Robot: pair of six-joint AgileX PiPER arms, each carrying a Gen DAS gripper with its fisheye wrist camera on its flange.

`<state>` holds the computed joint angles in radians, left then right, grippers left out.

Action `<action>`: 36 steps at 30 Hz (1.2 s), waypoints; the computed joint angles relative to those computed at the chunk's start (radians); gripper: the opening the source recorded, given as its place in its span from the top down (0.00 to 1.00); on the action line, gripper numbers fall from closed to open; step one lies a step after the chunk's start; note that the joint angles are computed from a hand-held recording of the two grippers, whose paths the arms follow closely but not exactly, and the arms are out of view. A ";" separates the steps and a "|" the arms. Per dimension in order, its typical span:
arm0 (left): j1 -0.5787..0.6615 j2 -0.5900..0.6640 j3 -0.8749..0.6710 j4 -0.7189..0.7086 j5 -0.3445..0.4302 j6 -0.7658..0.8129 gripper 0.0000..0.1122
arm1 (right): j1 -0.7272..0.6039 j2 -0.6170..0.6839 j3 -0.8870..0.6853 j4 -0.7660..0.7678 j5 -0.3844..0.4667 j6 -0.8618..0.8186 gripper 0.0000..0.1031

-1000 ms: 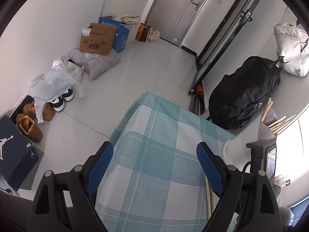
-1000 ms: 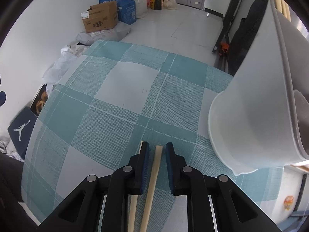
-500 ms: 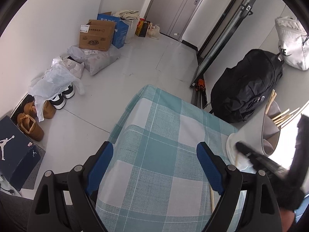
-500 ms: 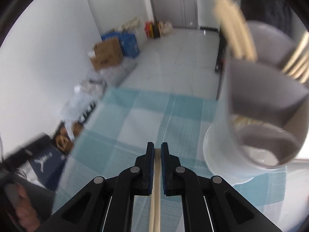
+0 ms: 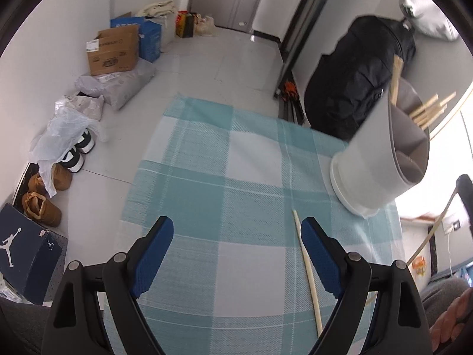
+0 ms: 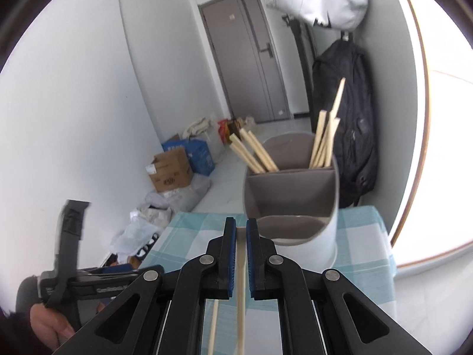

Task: Organize utensils
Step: 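Close the left tool on the last chopstick while the right tool holds its chopstick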

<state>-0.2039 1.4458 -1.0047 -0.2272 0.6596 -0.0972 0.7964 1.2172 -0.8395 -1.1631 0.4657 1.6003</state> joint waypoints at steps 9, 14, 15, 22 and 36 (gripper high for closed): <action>-0.106 0.148 -0.178 0.029 0.169 -0.012 0.24 | 0.059 -0.159 0.112 -0.152 0.055 0.109 0.94; -0.127 0.217 -0.269 0.048 0.241 -0.016 0.24 | 0.040 -0.203 0.140 -0.095 0.039 0.064 0.94; -0.137 0.243 -0.296 0.073 0.267 -0.041 0.24 | 0.035 -0.219 0.147 -0.075 0.036 0.043 0.94; -0.178 0.340 -0.390 0.149 0.359 -0.143 0.57 | 0.035 -0.297 0.195 -0.057 0.038 0.028 0.94; -0.202 0.236 -0.293 0.180 0.250 -0.245 1.00 | -0.015 -0.380 0.226 0.003 0.010 -0.010 0.94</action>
